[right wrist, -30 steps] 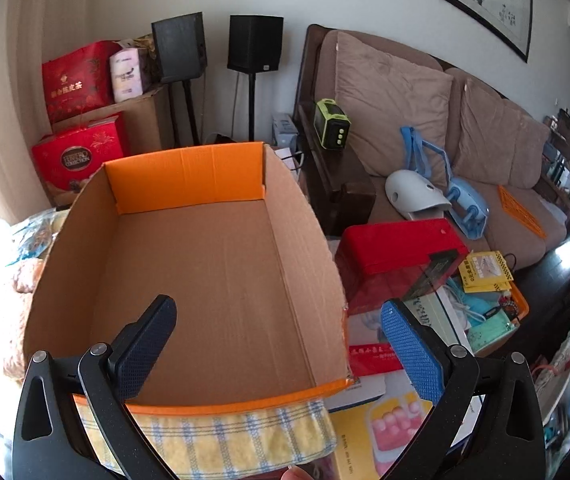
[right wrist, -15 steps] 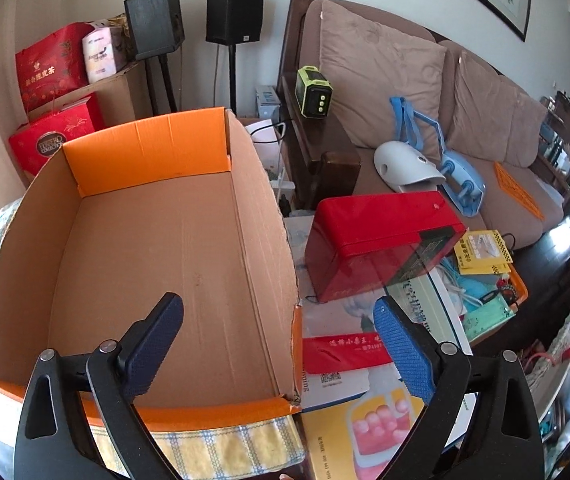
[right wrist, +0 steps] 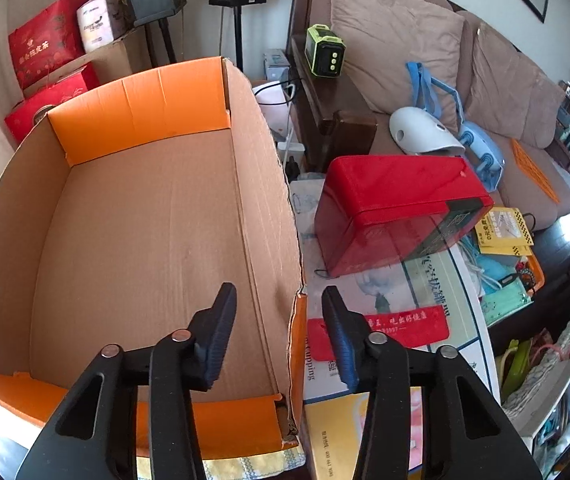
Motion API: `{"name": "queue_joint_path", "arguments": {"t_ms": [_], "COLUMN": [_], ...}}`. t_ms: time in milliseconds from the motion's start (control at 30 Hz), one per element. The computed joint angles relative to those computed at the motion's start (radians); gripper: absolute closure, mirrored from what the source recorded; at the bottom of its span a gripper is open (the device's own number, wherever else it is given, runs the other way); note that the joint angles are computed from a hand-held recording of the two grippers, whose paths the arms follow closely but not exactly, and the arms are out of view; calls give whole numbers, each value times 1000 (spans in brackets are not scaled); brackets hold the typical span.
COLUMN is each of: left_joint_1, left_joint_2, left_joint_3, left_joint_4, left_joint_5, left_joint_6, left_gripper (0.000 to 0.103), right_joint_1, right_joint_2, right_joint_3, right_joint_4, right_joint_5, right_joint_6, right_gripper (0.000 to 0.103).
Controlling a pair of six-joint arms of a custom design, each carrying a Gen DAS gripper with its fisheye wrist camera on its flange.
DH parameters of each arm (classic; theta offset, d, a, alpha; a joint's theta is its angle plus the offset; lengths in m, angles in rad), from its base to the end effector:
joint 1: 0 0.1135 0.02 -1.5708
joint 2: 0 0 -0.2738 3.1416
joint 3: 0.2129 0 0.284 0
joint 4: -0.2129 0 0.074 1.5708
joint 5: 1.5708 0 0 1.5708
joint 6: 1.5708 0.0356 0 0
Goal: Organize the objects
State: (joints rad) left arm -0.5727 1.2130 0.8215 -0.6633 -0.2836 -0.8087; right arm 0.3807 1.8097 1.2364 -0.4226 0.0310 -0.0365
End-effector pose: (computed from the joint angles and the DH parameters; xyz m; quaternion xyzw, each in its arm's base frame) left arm 0.2214 -0.1309 0.2254 -0.1485 0.9463 -0.0556 0.2817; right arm 0.3812 0.1514 0.1874 -0.1943 0.9390 0.0339 0.2818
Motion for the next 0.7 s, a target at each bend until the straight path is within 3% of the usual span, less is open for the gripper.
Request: {"name": "queue_joint_path", "arguments": {"t_ms": [67,233,700], "left_joint_1": [-8,-30,-129], "left_joint_2": [12,11,-85], "left_joint_3": [-8,-15,-62], "left_joint_4": [18,30,-49], "left_joint_5": [16,12,-40], "left_joint_6": [-3,-19,-112], "left_gripper": [66,77,77], "right_joint_1": [-3,20,68], "right_joint_2": [3,-5,-98], "right_joint_3": [0,-7,-112], "right_joint_4": [-7,-4,9], "right_joint_5": [-28,-6,11], "right_joint_6": [0,8,12], "right_gripper": [74,73,70]}}
